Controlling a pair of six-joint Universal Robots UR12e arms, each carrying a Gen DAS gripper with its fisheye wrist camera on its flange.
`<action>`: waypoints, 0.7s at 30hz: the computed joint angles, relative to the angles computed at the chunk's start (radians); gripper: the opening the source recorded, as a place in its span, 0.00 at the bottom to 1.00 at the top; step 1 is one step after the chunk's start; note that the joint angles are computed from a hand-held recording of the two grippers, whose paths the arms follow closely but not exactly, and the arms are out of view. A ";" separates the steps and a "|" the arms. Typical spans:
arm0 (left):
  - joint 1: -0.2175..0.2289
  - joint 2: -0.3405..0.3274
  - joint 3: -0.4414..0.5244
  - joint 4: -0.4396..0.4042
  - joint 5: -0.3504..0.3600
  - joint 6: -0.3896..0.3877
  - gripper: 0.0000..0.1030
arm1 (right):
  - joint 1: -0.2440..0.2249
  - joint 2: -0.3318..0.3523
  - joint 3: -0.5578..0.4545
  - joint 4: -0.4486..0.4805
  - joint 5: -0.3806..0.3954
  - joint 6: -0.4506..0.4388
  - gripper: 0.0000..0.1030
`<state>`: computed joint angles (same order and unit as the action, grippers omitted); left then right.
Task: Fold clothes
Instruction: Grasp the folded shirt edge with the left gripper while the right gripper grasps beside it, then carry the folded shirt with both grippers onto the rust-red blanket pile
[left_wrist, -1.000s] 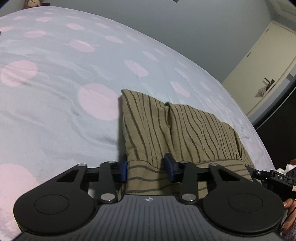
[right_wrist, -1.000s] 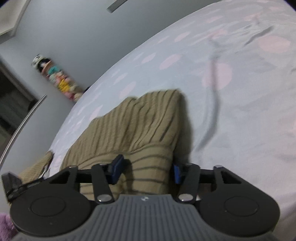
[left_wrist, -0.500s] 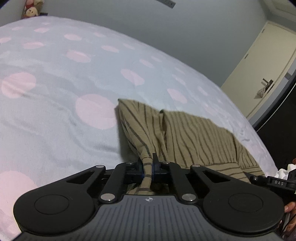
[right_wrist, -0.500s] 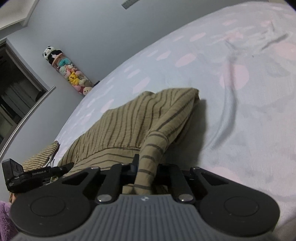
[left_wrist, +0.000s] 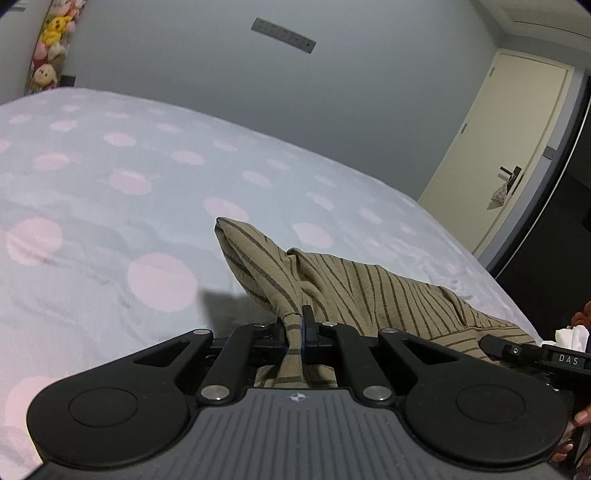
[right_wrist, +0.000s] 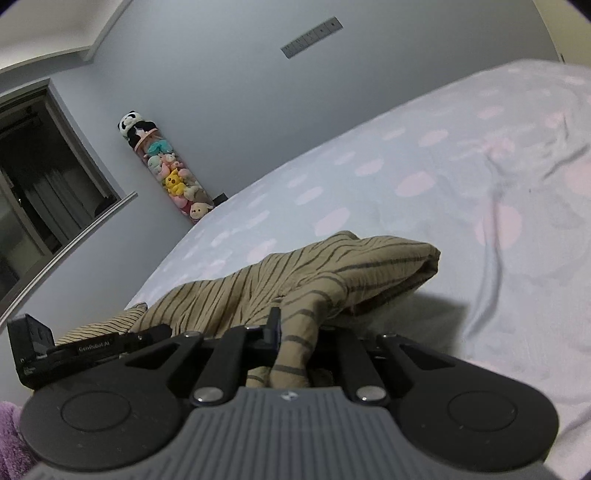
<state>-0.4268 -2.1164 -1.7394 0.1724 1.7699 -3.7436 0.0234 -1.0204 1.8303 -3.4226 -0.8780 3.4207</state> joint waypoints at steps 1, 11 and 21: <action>-0.002 0.004 0.001 -0.001 0.007 0.005 0.03 | 0.000 -0.006 0.003 0.001 -0.006 0.000 0.10; -0.026 0.041 0.032 0.022 0.037 0.066 0.03 | -0.012 -0.081 0.053 -0.083 -0.031 0.044 0.09; -0.041 -0.009 0.228 -0.049 -0.166 0.176 0.03 | -0.076 -0.273 0.220 -0.168 -0.195 0.098 0.09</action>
